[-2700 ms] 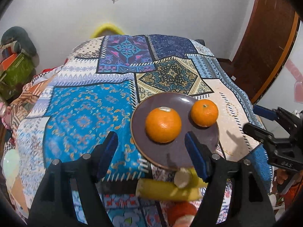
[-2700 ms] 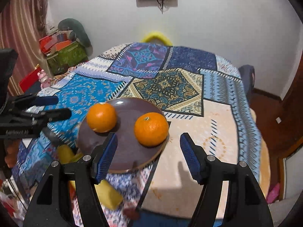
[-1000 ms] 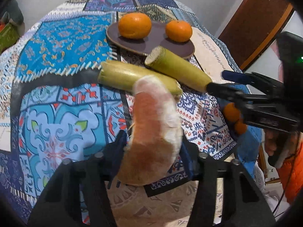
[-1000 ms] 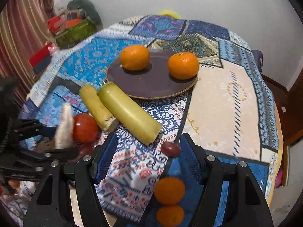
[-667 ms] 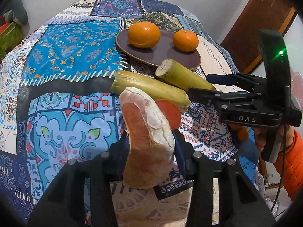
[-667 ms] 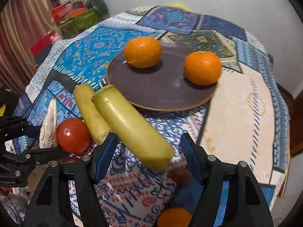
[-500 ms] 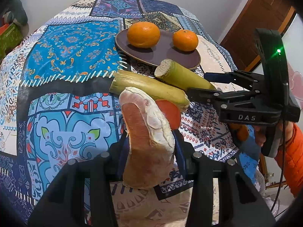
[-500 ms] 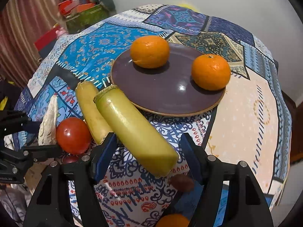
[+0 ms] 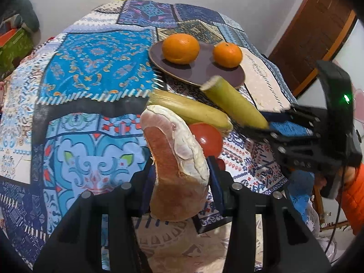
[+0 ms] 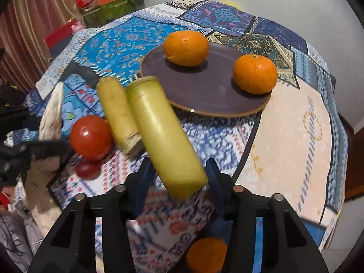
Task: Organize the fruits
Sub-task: 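Lift the pomelo piece and the gourd and carry both toward the plate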
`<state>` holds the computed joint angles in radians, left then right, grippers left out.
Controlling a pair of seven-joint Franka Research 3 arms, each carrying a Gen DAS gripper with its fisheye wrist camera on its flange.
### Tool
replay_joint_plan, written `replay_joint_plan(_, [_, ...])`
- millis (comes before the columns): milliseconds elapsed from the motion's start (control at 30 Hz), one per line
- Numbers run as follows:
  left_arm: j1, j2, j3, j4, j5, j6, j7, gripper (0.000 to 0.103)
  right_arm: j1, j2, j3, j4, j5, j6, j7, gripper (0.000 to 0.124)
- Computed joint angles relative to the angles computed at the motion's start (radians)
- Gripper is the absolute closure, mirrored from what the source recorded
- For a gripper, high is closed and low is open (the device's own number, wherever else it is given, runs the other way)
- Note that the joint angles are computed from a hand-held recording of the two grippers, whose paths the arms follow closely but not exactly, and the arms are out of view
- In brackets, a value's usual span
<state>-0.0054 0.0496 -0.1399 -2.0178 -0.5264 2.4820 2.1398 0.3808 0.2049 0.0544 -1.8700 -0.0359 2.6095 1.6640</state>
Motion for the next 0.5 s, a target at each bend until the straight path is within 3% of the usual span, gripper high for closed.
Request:
replay_joint_plan(300, [0.006,-0.022,0.012,-0.012,0.000,0.009,-0.006,0.059,-0.011,-0.090,0.033,-0.107,0.122,-0.015,-0.008,0.089])
replay_joint_plan(500, [-0.002,-0.028,0.012,-0.020,0.007,0.018,-0.003,0.059,-0.022,-0.072,0.032,-0.067,0.146,-0.059,-0.017,0.089])
